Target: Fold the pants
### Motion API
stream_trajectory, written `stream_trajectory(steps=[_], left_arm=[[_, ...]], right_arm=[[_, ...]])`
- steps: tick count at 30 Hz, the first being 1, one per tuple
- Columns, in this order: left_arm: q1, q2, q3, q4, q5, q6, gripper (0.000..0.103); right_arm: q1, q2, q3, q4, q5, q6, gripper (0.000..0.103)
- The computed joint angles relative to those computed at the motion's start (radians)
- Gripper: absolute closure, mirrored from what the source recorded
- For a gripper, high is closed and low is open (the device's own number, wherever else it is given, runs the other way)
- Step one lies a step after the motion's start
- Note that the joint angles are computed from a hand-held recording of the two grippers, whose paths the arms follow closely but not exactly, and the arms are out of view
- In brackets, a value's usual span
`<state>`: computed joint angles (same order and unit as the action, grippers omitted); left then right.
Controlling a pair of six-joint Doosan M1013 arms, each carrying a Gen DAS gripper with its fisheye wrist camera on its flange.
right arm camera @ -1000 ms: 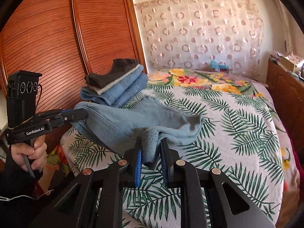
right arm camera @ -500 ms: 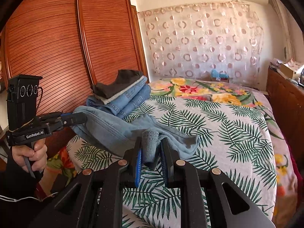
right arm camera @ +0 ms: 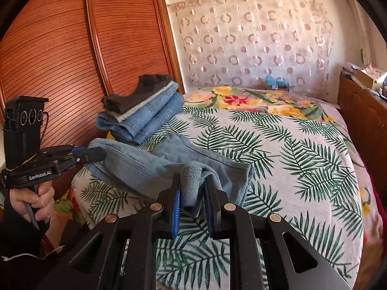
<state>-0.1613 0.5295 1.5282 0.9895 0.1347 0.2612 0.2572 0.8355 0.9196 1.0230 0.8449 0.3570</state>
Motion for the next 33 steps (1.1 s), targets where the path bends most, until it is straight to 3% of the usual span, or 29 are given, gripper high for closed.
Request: stream_trajectory(steps=[16, 21, 25, 28, 33], left_arm=[[0.018, 0.065, -0.096, -0.274, 0.084, 0.281, 0.091], [0.026, 0.088, -0.126, -0.419, 0.121, 0.417, 0.090], [0.028, 0.100, -0.131, -0.462, 0.147, 0.450, 0.089], [0.029, 0.103, -0.133, -0.480, 0.160, 0.458, 0.084], [0.026, 0.096, -0.116, -0.428, 0.155, 0.410, 0.056]], right_arm=[[0.044, 0.127, -0.225, -0.160, 0.012, 0.221, 0.086], [0.056, 0.161, -0.283, -0.224, 0.030, 0.274, 0.086], [0.063, 0.184, -0.320, -0.268, 0.047, 0.313, 0.086], [0.065, 0.195, -0.337, -0.294, 0.055, 0.336, 0.086], [0.066, 0.209, -0.357, -0.309, 0.065, 0.361, 0.086]])
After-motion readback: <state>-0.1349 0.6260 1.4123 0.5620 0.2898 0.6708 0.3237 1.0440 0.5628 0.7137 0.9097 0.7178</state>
